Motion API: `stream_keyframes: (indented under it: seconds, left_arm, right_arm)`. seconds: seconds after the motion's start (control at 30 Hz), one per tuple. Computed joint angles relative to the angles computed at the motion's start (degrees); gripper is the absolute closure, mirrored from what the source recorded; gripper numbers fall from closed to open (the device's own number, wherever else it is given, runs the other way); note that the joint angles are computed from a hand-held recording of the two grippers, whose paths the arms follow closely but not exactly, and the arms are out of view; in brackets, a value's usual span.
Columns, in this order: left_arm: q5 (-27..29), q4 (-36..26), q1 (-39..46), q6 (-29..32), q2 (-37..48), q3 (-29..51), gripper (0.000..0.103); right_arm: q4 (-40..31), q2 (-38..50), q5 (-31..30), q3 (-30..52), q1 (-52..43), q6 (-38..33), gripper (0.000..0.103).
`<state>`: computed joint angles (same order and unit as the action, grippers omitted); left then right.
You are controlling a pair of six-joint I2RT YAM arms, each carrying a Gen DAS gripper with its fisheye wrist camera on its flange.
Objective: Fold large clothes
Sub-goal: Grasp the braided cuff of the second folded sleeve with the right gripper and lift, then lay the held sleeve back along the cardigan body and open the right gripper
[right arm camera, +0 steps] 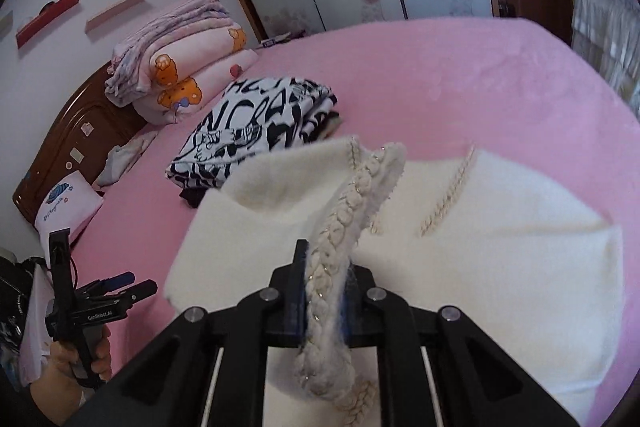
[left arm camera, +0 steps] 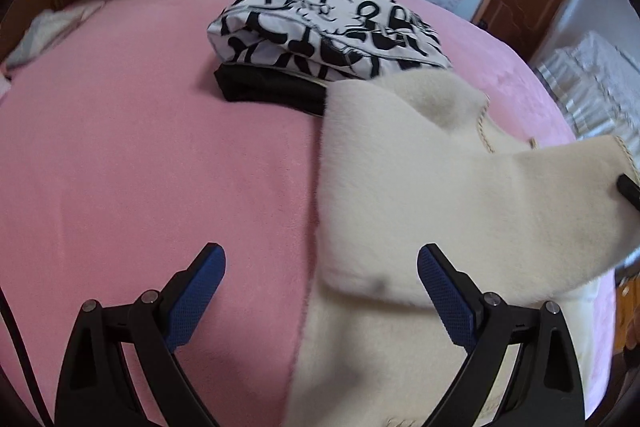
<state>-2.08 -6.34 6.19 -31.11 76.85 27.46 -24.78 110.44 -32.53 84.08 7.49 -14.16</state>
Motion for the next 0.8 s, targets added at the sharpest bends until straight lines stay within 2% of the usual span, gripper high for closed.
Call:
stream_keyframes:
  seconds: [0.1,0.2,0.3,0.43,0.5,0.53,0.57,0.63,0.7,0.73,0.8]
  left_arm:
    - [3.2,1.9,2.0,-0.2,4.5,1.3,0.007]
    - [1.7,3.2,0.5,1.3,10.3,3.1,0.011]
    - [0.6,4.0,-0.9,2.6,16.0,5.7,0.019]
    - [1.4,6.3,-0.8,2.6,21.0,7.9,0.024]
    - [2.4,7.8,-0.6,2.9,23.1,8.8,0.036]
    - [3.0,8.6,-0.7,3.2,24.2,9.3,0.049]
    - [3.5,8.9,-0.8,3.4,25.6,10.0,0.056]
    - [2.0,8.5,-1.8,3.4,26.7,11.1,0.056]
    - [0.5,6.6,-2.7,4.3,26.2,12.1,0.056]
    - [0.6,5.7,-2.7,4.9,25.2,12.1,0.056]
    - [3.9,4.4,-1.0,7.4,24.2,12.8,0.049]
  right_arm:
    - [0.5,0.0,2.0,2.3,-0.7,-0.5,0.091]
    - [1.3,1.6,2.5,4.2,-2.1,-0.6,0.091]
    - [3.3,3.7,3.6,4.6,-3.5,-0.1,0.091]
    - [6.9,8.7,7.9,4.6,-4.4,-0.5,0.091]
    - [6.6,12.9,10.8,6.3,-4.7,-0.7,0.091]
    - [5.6,15.6,12.0,7.7,-4.8,-0.6,0.091]
    - [3.6,18.4,13.2,9.8,-4.7,-0.2,0.091]
    - [-1.9,24.2,15.8,14.7,-4.4,-0.2,0.086]
    - [0.3,23.8,14.0,12.5,-5.2,0.3,0.081]
    - [-1.1,23.5,13.1,12.9,-5.6,0.8,0.074]
    - [-6.0,24.2,8.5,16.0,-7.0,0.4,0.059]
